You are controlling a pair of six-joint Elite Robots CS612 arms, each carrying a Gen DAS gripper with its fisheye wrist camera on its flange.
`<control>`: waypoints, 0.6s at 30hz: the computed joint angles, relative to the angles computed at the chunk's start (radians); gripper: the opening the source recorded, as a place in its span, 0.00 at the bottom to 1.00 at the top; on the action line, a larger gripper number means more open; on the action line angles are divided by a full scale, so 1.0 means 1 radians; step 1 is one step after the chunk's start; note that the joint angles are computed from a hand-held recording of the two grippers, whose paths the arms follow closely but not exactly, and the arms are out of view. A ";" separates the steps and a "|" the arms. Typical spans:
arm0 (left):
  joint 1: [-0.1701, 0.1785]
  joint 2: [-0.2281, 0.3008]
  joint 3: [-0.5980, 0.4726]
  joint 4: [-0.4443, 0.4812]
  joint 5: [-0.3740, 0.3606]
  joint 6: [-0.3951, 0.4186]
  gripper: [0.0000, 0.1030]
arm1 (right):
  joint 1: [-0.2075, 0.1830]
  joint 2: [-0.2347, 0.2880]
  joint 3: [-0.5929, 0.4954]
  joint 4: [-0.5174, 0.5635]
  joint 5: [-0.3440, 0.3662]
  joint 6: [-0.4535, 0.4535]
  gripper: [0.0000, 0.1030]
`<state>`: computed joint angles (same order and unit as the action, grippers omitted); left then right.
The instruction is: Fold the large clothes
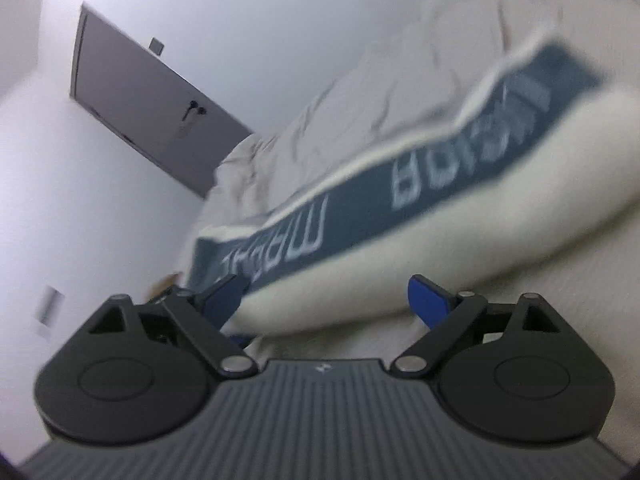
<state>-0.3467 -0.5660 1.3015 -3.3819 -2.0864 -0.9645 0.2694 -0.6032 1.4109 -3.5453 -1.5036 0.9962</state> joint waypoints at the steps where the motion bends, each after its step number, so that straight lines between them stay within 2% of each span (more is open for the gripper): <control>1: 0.002 0.002 -0.003 -0.009 -0.007 -0.004 0.47 | -0.008 0.014 -0.009 -0.015 0.038 0.060 0.89; 3: 0.005 0.005 -0.007 -0.023 -0.016 -0.018 0.47 | -0.021 0.041 -0.024 -0.053 0.071 0.192 0.89; 4: 0.014 0.005 -0.004 -0.029 -0.029 -0.021 0.47 | -0.025 0.054 -0.028 -0.071 0.063 0.267 0.89; 6: 0.019 0.008 -0.006 -0.030 -0.035 -0.029 0.47 | -0.031 0.067 -0.027 -0.090 0.019 0.375 0.89; 11: 0.021 0.013 -0.011 -0.025 -0.034 -0.069 0.49 | -0.036 0.070 0.005 -0.107 -0.127 0.573 0.89; 12: 0.022 0.014 -0.008 -0.028 -0.034 -0.084 0.51 | -0.034 0.070 0.009 -0.115 -0.165 0.596 0.89; 14: 0.019 0.005 0.007 -0.011 -0.027 -0.089 0.63 | -0.031 0.064 0.016 -0.104 -0.232 0.604 0.89; 18: 0.017 0.009 0.006 0.015 -0.027 -0.116 0.76 | -0.032 0.068 0.005 -0.079 -0.243 0.604 0.91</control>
<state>-0.3299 -0.5567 1.3077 -3.3672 -2.1131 -1.0810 0.2379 -0.5356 1.4158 -3.6239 -1.7471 1.6003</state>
